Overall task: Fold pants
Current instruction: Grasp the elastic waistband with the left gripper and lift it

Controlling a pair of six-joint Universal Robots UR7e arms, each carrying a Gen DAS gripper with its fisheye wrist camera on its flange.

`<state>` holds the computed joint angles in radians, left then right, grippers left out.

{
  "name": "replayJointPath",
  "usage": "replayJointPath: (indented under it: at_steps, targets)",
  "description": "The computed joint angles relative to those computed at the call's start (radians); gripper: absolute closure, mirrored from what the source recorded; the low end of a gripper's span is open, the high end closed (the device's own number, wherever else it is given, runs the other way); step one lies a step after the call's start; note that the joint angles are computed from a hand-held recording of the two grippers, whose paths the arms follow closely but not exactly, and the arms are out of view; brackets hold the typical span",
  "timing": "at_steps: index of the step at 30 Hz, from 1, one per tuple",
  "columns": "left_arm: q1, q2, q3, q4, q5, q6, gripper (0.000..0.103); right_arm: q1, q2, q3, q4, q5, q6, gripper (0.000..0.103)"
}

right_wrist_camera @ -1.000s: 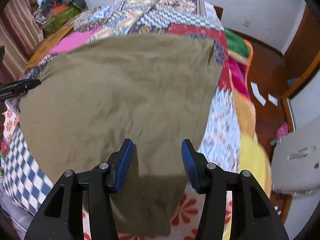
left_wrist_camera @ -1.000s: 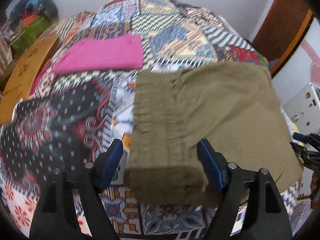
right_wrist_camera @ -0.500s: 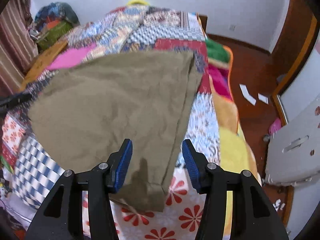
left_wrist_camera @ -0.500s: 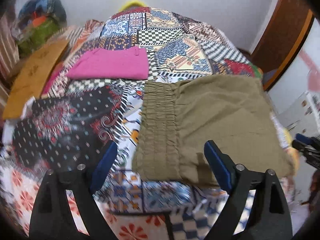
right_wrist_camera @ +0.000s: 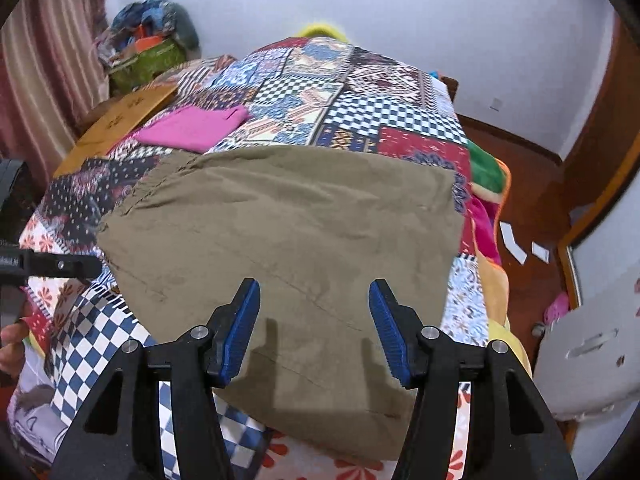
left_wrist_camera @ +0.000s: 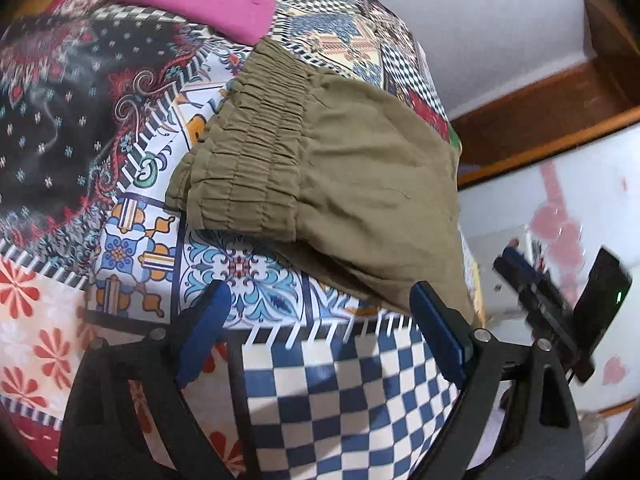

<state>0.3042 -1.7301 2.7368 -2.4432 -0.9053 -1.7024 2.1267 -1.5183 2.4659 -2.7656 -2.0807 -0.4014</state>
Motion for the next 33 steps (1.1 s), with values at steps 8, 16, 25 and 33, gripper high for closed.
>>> replayJointPath:
  at_steps: [8,16,25,33]
  targets:
    - [0.087,0.095,0.037,-0.345,0.021,0.117,0.012,-0.004,0.053,0.004,-0.027,-0.004,-0.013,0.050]
    - [0.202,0.242,-0.034,-0.435,0.056,0.206,0.012,-0.023,0.091,0.031,-0.005,-0.023,-0.039,0.051]
    - [0.286,0.283,-0.073,-0.472,0.102,0.261,0.024,-0.071,0.066,0.020,0.056,0.043,-0.010,0.051]
    - [0.218,0.222,-0.087,-0.238,0.188,0.190,0.065,-0.068,0.062,0.016,0.064,0.035,0.008,0.050]
